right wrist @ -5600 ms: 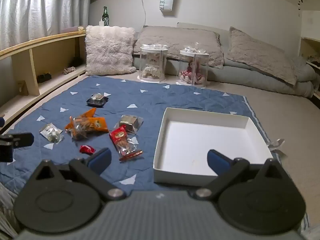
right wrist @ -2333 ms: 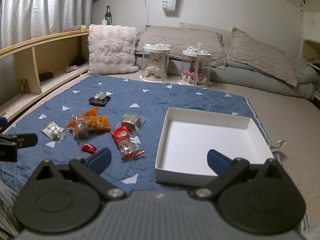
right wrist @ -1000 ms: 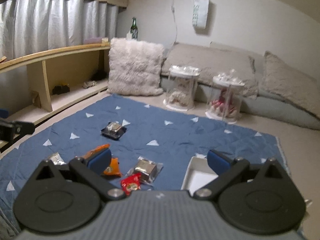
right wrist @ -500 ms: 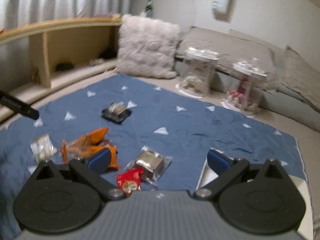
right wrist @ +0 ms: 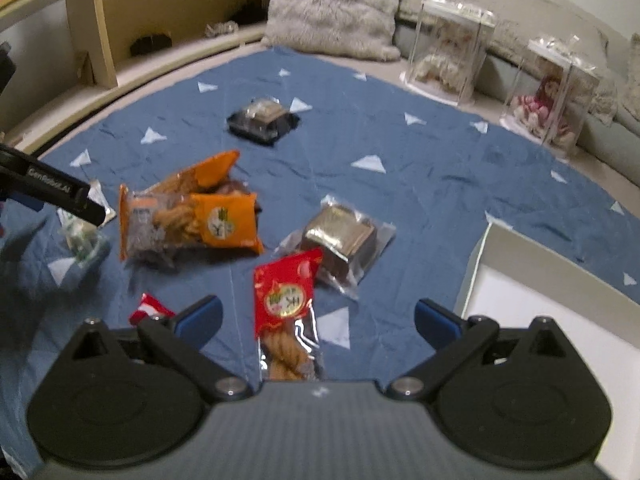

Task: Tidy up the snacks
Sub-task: 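Reach the left tool down to the clear green-wrapped candy while the right tool reaches the red twisted-bread bag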

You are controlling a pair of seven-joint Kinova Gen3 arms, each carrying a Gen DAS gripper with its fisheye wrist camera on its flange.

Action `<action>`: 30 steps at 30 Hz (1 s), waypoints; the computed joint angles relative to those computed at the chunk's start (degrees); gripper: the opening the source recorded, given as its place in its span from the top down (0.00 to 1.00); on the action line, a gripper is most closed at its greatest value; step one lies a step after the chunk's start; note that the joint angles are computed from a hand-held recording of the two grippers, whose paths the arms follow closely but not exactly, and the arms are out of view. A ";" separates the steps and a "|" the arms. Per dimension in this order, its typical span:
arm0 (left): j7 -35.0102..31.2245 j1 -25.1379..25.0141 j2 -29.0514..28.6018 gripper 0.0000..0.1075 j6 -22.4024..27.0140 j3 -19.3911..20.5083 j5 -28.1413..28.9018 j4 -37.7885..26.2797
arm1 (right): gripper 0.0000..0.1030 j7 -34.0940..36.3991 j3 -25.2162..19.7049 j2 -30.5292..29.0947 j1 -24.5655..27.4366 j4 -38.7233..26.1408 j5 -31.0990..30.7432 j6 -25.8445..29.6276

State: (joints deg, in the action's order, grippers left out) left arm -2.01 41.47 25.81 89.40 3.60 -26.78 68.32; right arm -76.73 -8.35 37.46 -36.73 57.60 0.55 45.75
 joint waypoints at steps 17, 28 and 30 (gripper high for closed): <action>-3.65 -0.86 -1.74 0.04 2.42 1.53 4.42 4.09 | 0.02 -1.24 0.37 4.39 -0.27 -8.12 -2.09 8.60; 2.63 -2.45 -8.85 0.04 -1.59 3.56 8.61 12.26 | 0.18 -2.29 1.00 11.22 -0.72 -19.78 -4.07 18.48; 4.70 -3.25 -11.14 0.04 -4.26 4.13 9.38 14.68 | 0.23 -2.28 1.55 12.73 -1.35 -22.29 -3.66 20.63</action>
